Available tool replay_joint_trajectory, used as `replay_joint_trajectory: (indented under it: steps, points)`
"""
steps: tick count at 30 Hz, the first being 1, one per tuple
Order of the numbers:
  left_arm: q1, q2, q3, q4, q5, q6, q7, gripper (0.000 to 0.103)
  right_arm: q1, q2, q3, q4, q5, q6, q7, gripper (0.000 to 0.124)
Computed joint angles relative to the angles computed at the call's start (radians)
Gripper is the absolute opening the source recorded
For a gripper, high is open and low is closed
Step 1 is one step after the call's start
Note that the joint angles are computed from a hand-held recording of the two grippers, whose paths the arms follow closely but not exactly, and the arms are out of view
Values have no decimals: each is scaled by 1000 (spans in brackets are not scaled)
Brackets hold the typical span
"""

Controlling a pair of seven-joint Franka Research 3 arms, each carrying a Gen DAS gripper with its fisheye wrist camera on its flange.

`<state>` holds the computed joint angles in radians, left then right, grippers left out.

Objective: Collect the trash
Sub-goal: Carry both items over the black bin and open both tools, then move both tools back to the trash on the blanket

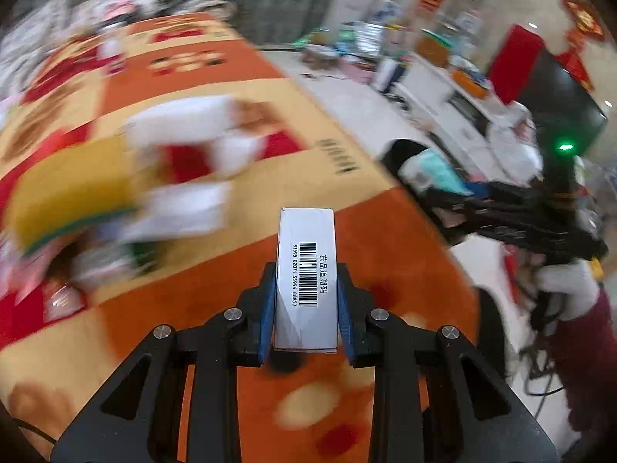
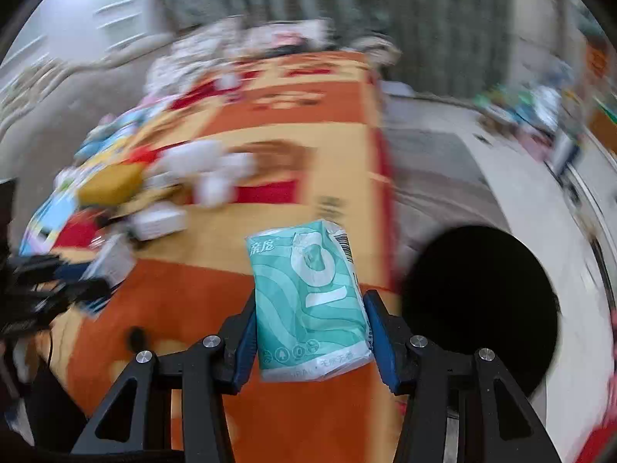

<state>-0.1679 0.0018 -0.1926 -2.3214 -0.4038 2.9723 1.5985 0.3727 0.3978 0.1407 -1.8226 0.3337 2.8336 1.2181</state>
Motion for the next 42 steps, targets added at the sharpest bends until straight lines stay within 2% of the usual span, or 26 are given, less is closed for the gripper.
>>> replay_joint_trajectory:
  steps: [3,6,11,14,16,18,19,20,21,25,28,30,34,39,42]
  points:
    - [-4,112,-37,146,-8,-23,19,26,-6,20,-60,15,-31,-25,71,49]
    - [30,251,-103,322,-30,-62,38,26,-27,57,-95,50,-59,-63,129,49]
    - [36,459,-148,579,70,-133,-55,26,-72,114,-100,99,-68,-99,171,49]
    - [34,530,-162,667,129,-159,-102,27,-106,120,-86,91,-41,-102,176,51]
    - [65,563,-204,705,128,-168,-92,28,-129,122,-70,89,-11,-103,169,53]
    - [78,584,-217,733,129,-183,-103,35,-139,121,-61,86,6,-93,161,53]
    - [85,594,-219,741,131,-181,-103,46,-138,122,-63,85,8,-87,162,54]
    - [90,590,-223,734,132,-174,-107,51,-137,117,-66,79,9,-79,164,57]
    - [92,578,-220,720,139,-168,-113,51,-143,109,-59,69,17,-69,155,61]
    - [83,532,-192,660,180,-143,-157,51,-155,90,-40,49,50,-39,125,62]
    - [46,479,-135,595,248,-119,-231,51,-145,79,-38,39,56,-26,120,62]
    - [-5,444,-65,553,331,-104,-318,51,-138,71,-34,31,58,-20,115,62]
    - [-62,357,28,433,494,-67,-476,51,-112,43,-29,7,49,5,104,62]
    - [-136,247,161,295,757,-29,-735,51,-77,14,-21,-11,38,32,99,62]
    - [-157,190,212,238,910,-28,-881,51,-45,7,-27,-12,14,43,113,62]
